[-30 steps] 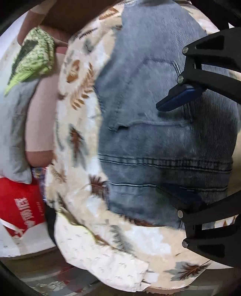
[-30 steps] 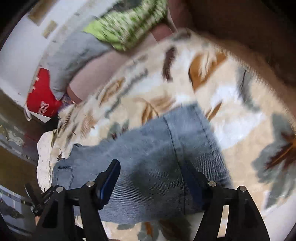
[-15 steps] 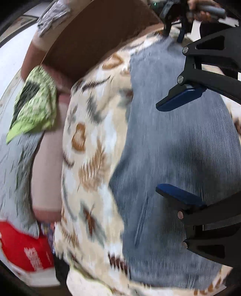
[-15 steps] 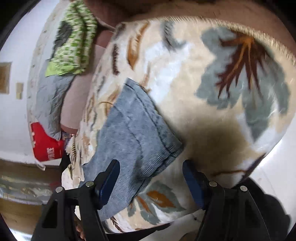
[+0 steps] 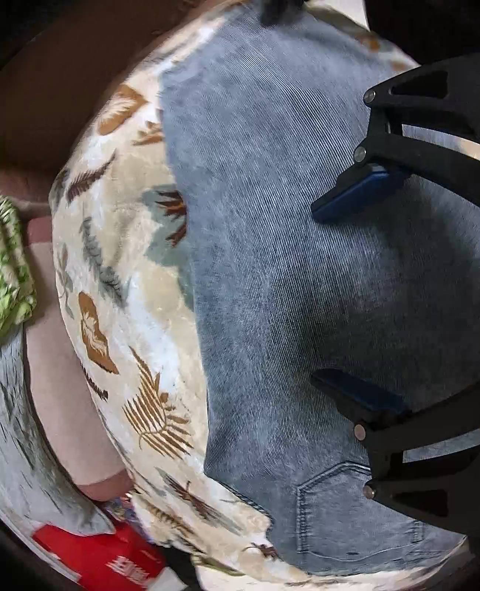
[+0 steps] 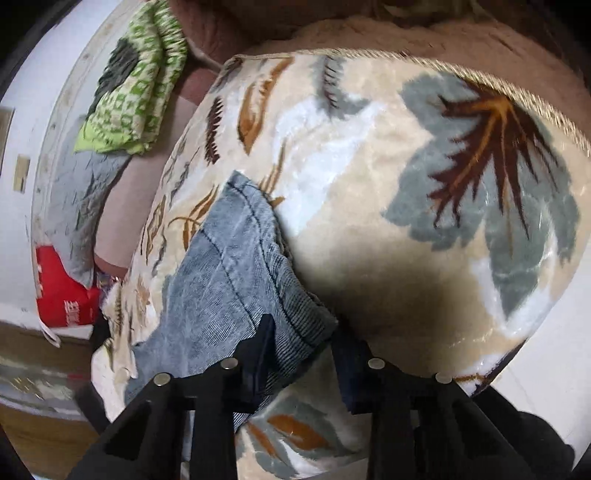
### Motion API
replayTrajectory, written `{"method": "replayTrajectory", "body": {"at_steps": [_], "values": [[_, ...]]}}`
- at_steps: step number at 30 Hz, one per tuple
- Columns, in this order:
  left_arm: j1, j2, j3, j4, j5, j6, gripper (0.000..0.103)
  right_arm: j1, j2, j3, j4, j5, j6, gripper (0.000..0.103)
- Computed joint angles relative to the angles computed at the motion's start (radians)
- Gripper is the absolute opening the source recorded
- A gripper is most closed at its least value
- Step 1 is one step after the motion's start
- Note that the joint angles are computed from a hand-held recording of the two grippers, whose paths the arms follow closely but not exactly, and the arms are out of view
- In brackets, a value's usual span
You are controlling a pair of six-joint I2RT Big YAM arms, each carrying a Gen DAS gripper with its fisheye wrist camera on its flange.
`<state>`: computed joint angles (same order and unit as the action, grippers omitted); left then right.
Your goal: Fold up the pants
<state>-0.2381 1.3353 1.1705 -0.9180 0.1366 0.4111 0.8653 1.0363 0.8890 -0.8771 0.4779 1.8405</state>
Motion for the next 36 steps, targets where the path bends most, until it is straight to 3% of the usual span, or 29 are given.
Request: {"method": "replayTrajectory", "body": {"at_steps": [1, 3, 5, 6, 8, 9, 10, 13, 18, 23, 27, 29, 30, 31, 32, 33, 34, 36], "values": [[0.014, -0.018, -0.001, 0.011, 0.051, -0.018, 0.084, 0.000, -0.002, 0.000, 0.003, 0.002, -0.001, 0.032], [0.013, -0.037, -0.013, 0.042, 0.065, -0.025, 0.085, 0.004, -0.006, -0.001, 0.006, 0.002, -0.005, 0.035], [-0.017, -0.020, -0.021, 0.036, 0.003, 0.010, 0.085, 0.004, -0.002, -0.004, 0.006, -0.009, 0.026, 0.043], [-0.035, 0.000, -0.024, 0.032, -0.048, 0.030, 0.086, 0.009, -0.014, -0.025, 0.044, 0.009, 0.043, 0.049], [-0.035, -0.010, -0.066, 0.101, -0.052, 0.024, 0.091, 0.004, -0.014, -0.029, 0.051, 0.008, 0.052, 0.050], [-0.033, -0.010, -0.064, 0.096, -0.051, 0.014, 0.091, -0.004, -0.005, -0.018, 0.043, 0.001, 0.025, 0.049], [-0.030, -0.008, -0.057, 0.085, -0.046, 0.012, 0.091, -0.008, 0.004, -0.005, 0.027, 0.003, 0.013, 0.031], [-0.010, 0.007, -0.024, 0.029, -0.007, 0.022, 0.091, -0.004, 0.030, 0.044, -0.017, 0.027, -0.028, 0.023], [0.027, 0.041, 0.007, -0.020, 0.074, 0.028, 0.091, 0.043, 0.182, 0.313, -0.242, 0.147, -0.195, 0.023], [0.168, 0.054, 0.084, -0.100, 0.225, -0.014, 0.091, 0.106, 0.441, 0.662, -0.373, 0.268, -0.503, 0.023], [0.345, 0.072, 0.152, -0.097, 0.297, -0.073, 0.091, 0.149, 0.684, 0.902, -0.350, 0.254, -0.772, 0.024], [0.416, 0.090, 0.185, -0.096, 0.305, -0.090, 0.091, 0.153, 0.761, 0.942, -0.319, 0.206, -0.817, 0.027], [0.441, 0.098, 0.198, -0.101, 0.299, -0.094, 0.091, 0.148, 0.788, 0.937, -0.283, 0.149, -0.828, 0.032], [0.461, 0.103, 0.207, -0.104, 0.294, -0.100, 0.091, 0.139, 0.814, 0.929, -0.243, 0.071, -0.843, 0.051], [0.473, 0.107, 0.214, -0.108, 0.294, -0.099, 0.091, 0.129, 0.836, 0.913, -0.204, -0.016, -0.849, 0.061], [0.479, 0.105, 0.215, -0.114, 0.295, -0.092, 0.091, 0.131, 0.846, 0.898, -0.182, -0.040, -0.842, 0.067], [0.479, 0.103, 0.215, -0.117, 0.293, -0.087, 0.091, 0.149, 0.839, 0.880, -0.158, 0.024, -0.854, 0.069], [0.462, 0.076, 0.198, -0.122, 0.307, -0.074, 0.091, 0.160, 0.787, 0.819, -0.079, 0.004, -0.854, 0.072]]}}
